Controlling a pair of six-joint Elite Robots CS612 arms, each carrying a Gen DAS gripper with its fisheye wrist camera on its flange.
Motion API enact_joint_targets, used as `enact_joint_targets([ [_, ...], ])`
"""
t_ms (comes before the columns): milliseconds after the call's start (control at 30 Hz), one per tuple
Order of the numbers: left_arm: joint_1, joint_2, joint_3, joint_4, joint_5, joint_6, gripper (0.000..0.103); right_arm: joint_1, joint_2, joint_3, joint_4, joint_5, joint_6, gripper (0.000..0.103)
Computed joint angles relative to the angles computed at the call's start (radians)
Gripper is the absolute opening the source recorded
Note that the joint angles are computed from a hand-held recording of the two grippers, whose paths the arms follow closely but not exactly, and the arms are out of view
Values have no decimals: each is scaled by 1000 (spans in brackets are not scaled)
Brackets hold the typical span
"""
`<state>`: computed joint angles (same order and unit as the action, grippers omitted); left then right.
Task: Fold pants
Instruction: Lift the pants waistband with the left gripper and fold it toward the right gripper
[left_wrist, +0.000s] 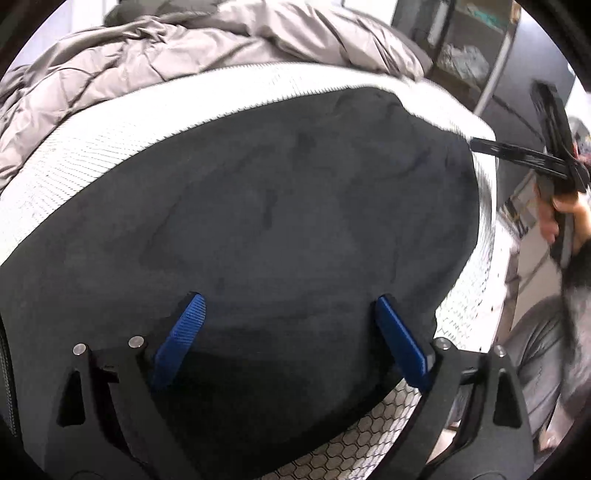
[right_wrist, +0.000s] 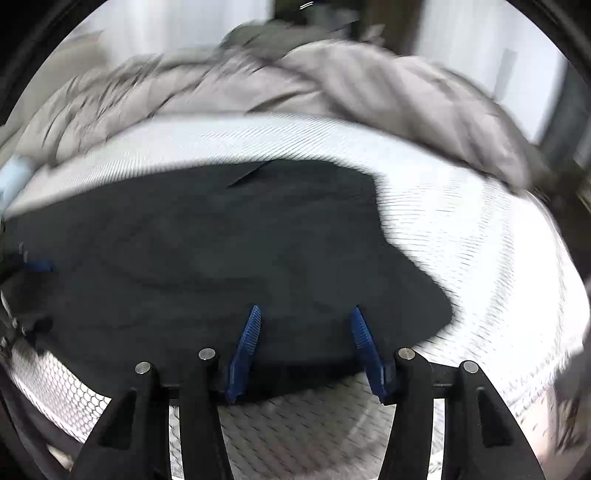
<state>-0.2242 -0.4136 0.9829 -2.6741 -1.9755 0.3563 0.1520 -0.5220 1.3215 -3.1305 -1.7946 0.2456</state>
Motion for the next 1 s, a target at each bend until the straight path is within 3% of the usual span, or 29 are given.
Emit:
enact_joint_targets([
  [67, 8, 3, -6, -15, -18, -30, 92, -33, -19, 68, -118, 104, 189, 81],
  [167, 13, -7, 10, -62, 6, -55, 92, -82, -12, 108, -172, 296, 422, 83],
  [233, 17, -11, 19, -88, 7, -75, 92, -119, 41, 68, -240, 479, 525, 83],
  [267, 21, -13, 19, -91, 4, -89, 92, -127, 63, 45, -257, 527, 553, 83],
  [367, 36, -20, 27, -110, 0, -114, 92, -136, 120, -42, -291, 540, 588, 83],
  [433, 45, -23, 33, -126, 19, -124, 92, -126, 137, -87, -280, 482, 593, 82],
  [500, 58, -25, 35, -132, 35, -138, 92, -105, 130, -116, -220, 372, 543, 54],
  [533, 65, -24, 35, -136, 40, -145, 92, -96, 124, -133, -185, 315, 512, 34],
  [567, 73, -24, 36, -148, 48, -161, 92, -89, 124, -150, -181, 284, 490, 25],
  [667, 100, -16, 20, -179, 44, -215, 92, -55, 119, -198, -227, 253, 353, 17],
  [733, 117, -10, 5, -191, 61, -272, 92, -24, 128, -256, -218, 277, 236, 17],
  [800, 133, 1, -17, -192, 54, -337, 92, 3, 151, -336, -155, 393, 133, 17],
  [900, 158, 20, -59, -145, -12, -406, 92, 50, 211, -509, 130, 571, -104, 38],
  [933, 164, 24, -65, -139, -30, -418, 92, 64, 238, -565, 235, 643, -202, 58],
  [1000, 175, 32, -81, -109, -77, -438, 92, 85, 260, -637, 443, 697, -372, 62],
])
